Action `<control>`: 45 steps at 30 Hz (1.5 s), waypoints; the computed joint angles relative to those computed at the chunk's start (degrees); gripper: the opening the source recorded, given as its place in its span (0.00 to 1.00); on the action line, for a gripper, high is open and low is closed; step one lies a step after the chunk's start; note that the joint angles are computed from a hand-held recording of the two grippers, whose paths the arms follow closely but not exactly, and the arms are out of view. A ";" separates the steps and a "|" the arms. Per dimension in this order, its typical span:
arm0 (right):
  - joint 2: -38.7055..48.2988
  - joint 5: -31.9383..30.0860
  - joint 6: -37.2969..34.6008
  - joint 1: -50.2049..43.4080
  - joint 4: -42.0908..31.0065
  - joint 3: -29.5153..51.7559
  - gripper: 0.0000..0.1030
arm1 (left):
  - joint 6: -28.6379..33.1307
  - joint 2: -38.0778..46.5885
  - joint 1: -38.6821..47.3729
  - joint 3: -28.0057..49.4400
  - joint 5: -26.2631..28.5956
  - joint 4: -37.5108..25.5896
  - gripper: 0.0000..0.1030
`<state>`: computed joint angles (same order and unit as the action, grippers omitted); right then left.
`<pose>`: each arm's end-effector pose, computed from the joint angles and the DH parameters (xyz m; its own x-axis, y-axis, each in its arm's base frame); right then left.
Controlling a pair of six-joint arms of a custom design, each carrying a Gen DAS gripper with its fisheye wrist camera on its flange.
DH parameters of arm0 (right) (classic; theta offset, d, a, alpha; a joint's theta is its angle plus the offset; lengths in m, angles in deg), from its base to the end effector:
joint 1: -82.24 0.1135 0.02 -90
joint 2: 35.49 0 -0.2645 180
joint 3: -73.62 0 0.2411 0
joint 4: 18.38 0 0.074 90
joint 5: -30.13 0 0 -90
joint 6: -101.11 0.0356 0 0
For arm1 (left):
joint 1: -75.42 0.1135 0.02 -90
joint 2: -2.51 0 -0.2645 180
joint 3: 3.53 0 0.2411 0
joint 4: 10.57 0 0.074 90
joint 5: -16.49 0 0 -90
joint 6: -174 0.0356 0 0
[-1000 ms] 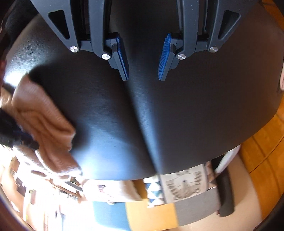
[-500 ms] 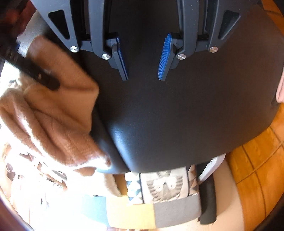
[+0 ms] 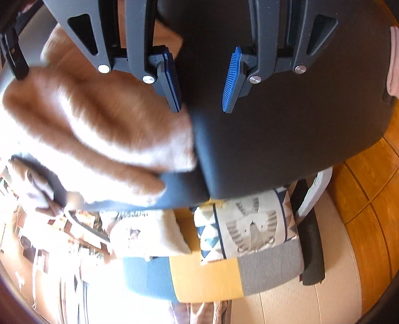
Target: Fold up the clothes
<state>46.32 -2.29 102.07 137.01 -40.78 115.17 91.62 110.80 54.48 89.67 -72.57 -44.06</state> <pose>0.1451 0.1534 0.1368 -0.2057 0.6380 -0.7420 0.5159 0.7150 0.4718 0.3811 -0.1465 0.2197 -0.6454 0.3889 -0.6574 0.4571 0.8862 0.0755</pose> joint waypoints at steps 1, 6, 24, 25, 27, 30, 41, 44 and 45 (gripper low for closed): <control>-0.62 1.19 1.49 0.37 -1.92 -0.20 0.75 | -0.44 0.60 -0.11 1.56 0.64 -0.34 0.34; -6.34 0.91 -4.81 -1.88 2.25 -3.67 0.78 | 2.35 4.61 -4.32 8.32 -3.97 -1.56 0.35; -9.92 -22.64 -21.51 -20.15 44.46 -14.99 0.20 | 1.93 3.63 -5.12 7.73 11.19 -6.53 0.00; -10.01 -24.22 -21.96 -20.53 47.43 -15.52 0.20 | 1.64 2.15 -4.66 6.50 13.04 -5.82 0.00; -9.35 -26.91 -23.03 -21.60 50.18 -14.16 0.20 | 2.22 -1.83 -3.86 3.15 15.26 -3.61 0.00; -6.13 -28.18 -25.26 -19.92 51.62 -11.11 0.20 | 3.87 -6.39 -2.39 0.00 18.73 -2.51 0.00; 13.59 -26.31 -23.72 -9.31 50.40 -3.65 0.28 | 11.38 -5.80 5.45 -5.99 30.02 -11.22 0.14; 7.75 -13.10 -22.30 -3.48 42.97 -5.19 0.38 | 13.70 -9.66 5.84 -9.96 34.14 -11.03 0.19; 5.37 -6.81 -20.41 -0.73 38.29 -5.40 0.55 | 14.70 -11.08 5.39 -10.50 35.48 -11.84 0.20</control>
